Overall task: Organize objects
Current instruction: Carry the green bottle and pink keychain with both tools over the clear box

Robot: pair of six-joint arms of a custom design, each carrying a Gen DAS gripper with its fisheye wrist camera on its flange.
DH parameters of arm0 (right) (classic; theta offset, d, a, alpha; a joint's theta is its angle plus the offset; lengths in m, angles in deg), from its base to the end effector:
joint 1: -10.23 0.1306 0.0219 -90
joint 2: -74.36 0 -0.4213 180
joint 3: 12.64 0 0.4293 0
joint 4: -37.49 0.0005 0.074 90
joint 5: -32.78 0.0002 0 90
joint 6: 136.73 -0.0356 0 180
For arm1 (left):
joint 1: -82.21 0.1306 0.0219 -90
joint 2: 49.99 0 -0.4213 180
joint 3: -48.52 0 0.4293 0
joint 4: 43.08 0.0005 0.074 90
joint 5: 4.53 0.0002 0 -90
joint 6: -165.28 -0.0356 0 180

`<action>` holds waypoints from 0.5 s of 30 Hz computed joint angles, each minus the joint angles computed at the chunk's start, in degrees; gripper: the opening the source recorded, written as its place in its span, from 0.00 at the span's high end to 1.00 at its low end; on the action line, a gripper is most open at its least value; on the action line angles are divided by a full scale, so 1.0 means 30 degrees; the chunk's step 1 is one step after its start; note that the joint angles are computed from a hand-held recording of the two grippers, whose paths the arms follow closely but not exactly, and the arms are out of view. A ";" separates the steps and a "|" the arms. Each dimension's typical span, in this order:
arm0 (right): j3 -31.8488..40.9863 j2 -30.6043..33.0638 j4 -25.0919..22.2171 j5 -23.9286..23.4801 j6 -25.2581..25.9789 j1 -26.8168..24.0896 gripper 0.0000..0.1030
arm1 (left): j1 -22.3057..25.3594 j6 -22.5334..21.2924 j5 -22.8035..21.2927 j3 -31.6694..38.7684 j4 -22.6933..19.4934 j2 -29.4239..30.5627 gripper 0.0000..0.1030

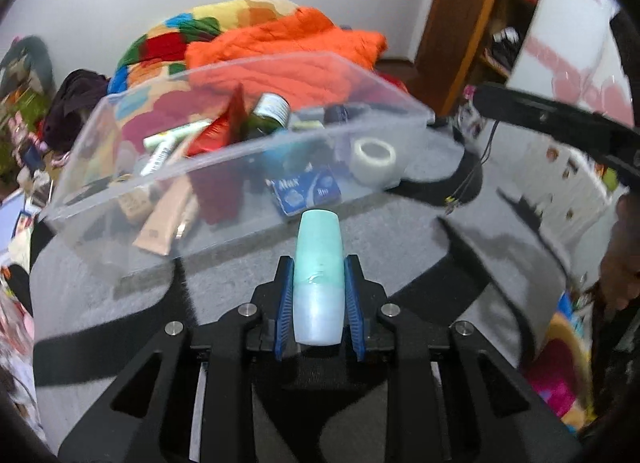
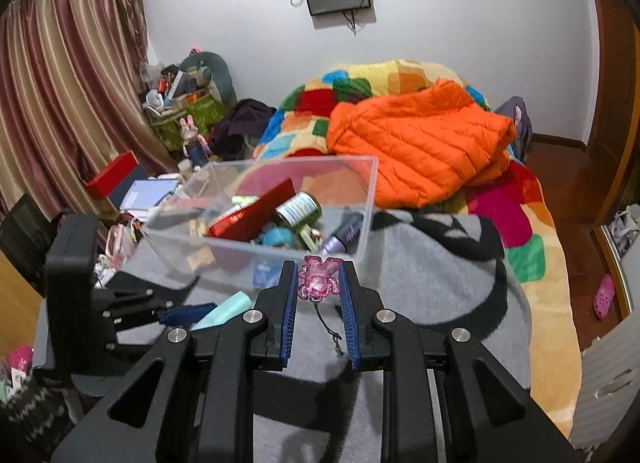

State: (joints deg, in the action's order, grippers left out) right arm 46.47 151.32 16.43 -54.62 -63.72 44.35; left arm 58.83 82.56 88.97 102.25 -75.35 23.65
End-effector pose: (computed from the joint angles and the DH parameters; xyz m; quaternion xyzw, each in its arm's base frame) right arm 0.3494 0.2342 0.3405 -0.1247 0.8934 0.1675 0.3978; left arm 0.3421 -0.1508 0.3020 0.1422 0.9349 -0.1135 0.3048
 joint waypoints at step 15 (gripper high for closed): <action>0.2049 0.0855 0.1246 0.0650 0.1699 0.0830 0.82 | 0.1919 0.0987 -0.0567 0.0508 0.1075 -0.2385 0.76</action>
State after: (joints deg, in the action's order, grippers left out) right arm 52.61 153.88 20.17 -52.67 -58.62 46.84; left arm 64.59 85.52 87.27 103.77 -72.13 16.49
